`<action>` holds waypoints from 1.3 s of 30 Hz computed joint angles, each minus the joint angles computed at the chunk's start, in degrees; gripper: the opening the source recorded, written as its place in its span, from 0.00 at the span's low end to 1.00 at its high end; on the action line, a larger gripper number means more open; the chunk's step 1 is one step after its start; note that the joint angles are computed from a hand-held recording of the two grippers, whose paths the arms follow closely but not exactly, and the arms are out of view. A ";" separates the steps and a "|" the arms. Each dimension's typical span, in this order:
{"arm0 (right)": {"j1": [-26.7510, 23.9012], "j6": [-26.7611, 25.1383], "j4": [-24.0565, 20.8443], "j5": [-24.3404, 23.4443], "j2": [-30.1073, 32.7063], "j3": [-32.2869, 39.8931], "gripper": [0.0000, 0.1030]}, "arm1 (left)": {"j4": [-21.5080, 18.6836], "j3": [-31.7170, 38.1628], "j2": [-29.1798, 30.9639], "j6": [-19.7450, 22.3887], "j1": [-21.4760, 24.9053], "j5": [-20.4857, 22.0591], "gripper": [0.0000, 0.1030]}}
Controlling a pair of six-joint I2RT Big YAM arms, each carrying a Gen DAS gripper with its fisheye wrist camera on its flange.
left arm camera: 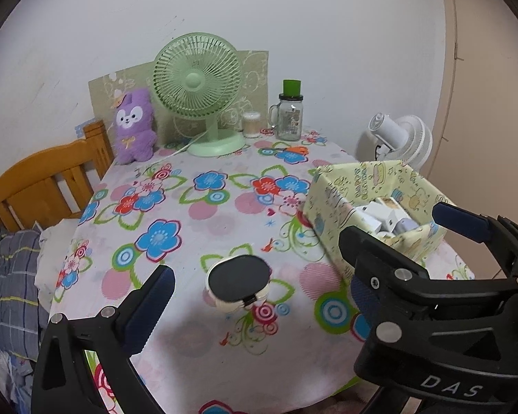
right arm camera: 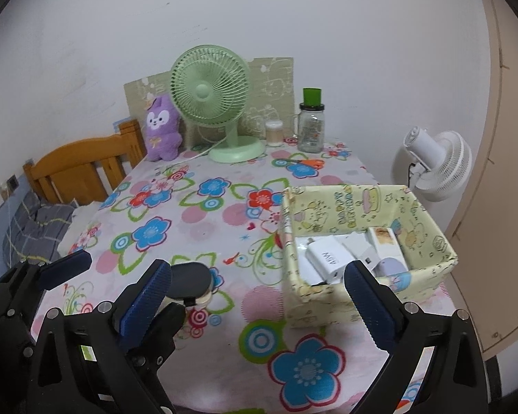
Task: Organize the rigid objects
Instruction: 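Move the right tool toward the black-lidded round container on the table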
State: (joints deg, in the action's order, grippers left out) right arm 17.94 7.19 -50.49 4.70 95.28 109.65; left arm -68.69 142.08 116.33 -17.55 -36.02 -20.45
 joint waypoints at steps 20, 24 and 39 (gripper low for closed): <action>2.97 -1.32 0.28 -0.01 3.61 -0.52 0.98 | 3.80 -12.76 -4.19 -2.17 2.76 2.42 1.00; 3.41 -1.54 -0.47 -0.30 4.85 0.38 0.98 | 4.10 -14.35 -4.53 -2.83 3.33 3.32 1.00; 4.15 -2.18 -3.28 -1.17 9.33 3.85 0.98 | 3.02 -14.85 -2.81 -4.24 4.90 6.59 1.00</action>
State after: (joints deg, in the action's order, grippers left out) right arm 22.09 5.01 -53.77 3.53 104.61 113.50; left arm -65.67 127.23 113.52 -21.78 -31.11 -13.86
